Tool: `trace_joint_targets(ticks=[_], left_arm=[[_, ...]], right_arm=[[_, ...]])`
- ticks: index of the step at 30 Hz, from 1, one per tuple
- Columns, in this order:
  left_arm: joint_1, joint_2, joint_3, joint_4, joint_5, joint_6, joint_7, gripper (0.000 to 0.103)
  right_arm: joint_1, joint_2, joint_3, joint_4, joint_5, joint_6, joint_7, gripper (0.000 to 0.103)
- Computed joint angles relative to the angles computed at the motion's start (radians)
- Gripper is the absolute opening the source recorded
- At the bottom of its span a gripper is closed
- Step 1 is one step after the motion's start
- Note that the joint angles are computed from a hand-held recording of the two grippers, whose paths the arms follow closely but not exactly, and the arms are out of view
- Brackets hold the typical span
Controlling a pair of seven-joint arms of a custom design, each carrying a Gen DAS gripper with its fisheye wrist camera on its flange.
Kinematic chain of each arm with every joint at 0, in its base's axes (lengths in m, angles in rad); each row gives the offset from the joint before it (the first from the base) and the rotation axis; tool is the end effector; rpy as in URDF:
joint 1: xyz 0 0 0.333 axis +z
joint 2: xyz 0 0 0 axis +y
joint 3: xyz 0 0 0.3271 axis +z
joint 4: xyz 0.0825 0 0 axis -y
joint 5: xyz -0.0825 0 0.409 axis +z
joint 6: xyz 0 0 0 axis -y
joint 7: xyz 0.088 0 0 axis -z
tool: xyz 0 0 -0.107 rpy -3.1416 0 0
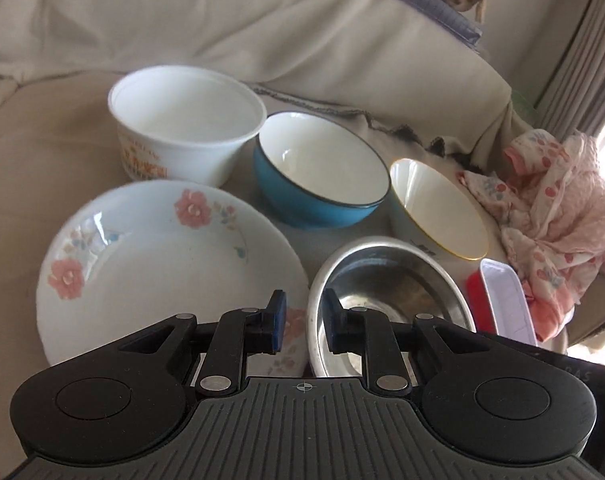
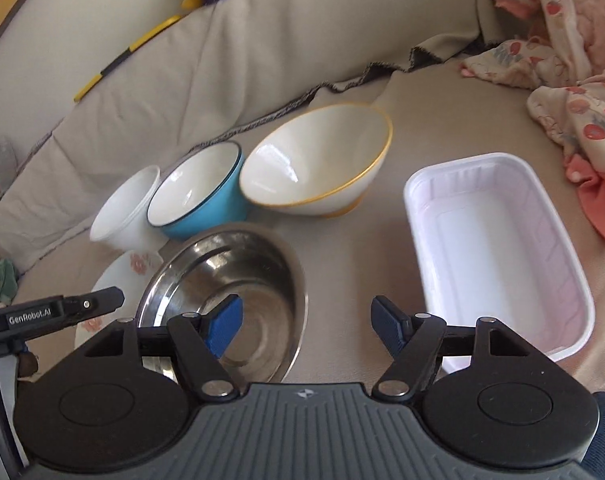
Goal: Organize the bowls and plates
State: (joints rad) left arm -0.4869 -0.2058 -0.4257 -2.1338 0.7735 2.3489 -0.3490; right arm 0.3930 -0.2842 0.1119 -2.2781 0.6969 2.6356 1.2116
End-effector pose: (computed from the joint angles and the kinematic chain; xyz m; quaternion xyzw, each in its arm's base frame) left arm 0.3375 -0.4409 0.5367 -0.8005 0.4501 -0.3507 0.1834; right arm 0.4668 0.2443 0.5385 -0.7610 0.5245 -0.0171 0.3814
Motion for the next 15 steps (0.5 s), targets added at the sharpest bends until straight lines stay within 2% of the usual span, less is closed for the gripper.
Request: trace_joint_targets(ticks=[3,6,8,9,10,13,15], left_arm=[[0.015,-0.025,0.011,-0.066,0.024,0.116,-0.07,0.021],[0.032,-0.005,0.008,-0.072,0.062,0.179,-0.115,0.021],[0.031,0.017,0.011,-0.058,0.051,0.183,-0.093,0.022],[0.028,0.028,0.013,-0.051,0.042,0.181,-0.077,0.023],[0.025,0.04,0.008,-0.036,0.046,0.158,-0.066,0.023],[0.009,0.061,0.005,0.001,0.029,0.097,-0.03,0.023],[0.005,0.052,0.006,-0.002,0.048,0.099,-0.039,0.023]], right_arm=[[-0.002,0.03,0.031,0.013,-0.056,0.008,0.05,0.071],[0.003,0.064,0.037,0.033,-0.088,0.01,0.073,0.071],[0.016,0.085,0.027,0.05,-0.072,-0.009,0.047,0.065],[0.023,0.095,0.019,0.062,-0.054,-0.03,0.022,0.056],[0.024,0.102,0.017,0.069,-0.047,-0.042,0.012,0.052],[0.023,0.097,0.026,0.066,-0.069,-0.035,0.02,0.052],[0.022,0.081,0.029,0.063,-0.078,-0.031,0.026,0.052]])
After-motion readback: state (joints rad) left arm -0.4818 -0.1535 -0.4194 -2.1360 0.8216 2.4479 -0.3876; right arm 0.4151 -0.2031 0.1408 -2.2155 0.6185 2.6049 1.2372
